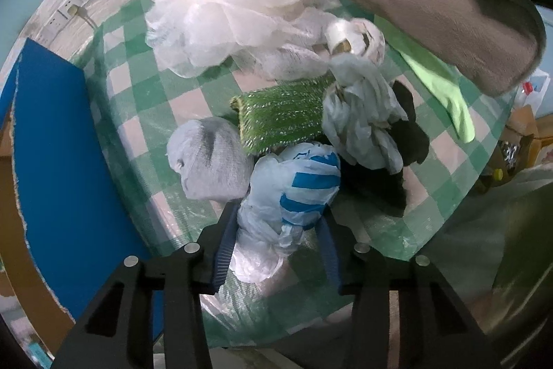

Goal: Organize soft objects
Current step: 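Grasp the blue-and-white striped sock with the left tool while the right tool lifts the grey sock, then carry both socks into the cardboard box and open both tools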

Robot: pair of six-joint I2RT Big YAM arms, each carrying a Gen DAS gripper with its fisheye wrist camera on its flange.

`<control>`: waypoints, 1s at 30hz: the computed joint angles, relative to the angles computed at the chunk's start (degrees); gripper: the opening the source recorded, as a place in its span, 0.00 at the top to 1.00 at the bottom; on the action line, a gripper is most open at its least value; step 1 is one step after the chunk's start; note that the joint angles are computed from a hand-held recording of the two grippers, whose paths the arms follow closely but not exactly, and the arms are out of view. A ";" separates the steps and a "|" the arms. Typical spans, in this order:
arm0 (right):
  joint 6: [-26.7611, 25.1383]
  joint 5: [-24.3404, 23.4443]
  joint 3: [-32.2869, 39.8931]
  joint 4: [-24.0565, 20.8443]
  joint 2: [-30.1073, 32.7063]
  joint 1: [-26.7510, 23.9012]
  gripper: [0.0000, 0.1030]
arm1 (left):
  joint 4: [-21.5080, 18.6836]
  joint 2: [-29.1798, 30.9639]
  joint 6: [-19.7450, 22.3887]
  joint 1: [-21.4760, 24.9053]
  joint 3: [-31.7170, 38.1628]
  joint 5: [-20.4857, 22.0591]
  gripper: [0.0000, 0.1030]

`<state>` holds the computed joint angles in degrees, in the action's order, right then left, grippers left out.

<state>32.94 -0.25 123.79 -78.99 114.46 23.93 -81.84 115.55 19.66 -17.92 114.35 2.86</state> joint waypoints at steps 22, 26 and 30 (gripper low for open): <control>0.48 4.01 -1.59 5.10 -5.27 0.99 0.82 | 0.27 -1.83 -5.96 4.20 9.46 7.76 0.57; 0.29 3.98 -1.48 6.08 -5.73 1.30 0.82 | 0.91 -1.97 -6.83 4.90 9.98 7.33 0.57; 0.02 4.01 -0.63 6.59 -5.48 1.52 0.82 | 1.42 -2.21 -7.28 5.49 10.40 7.00 0.57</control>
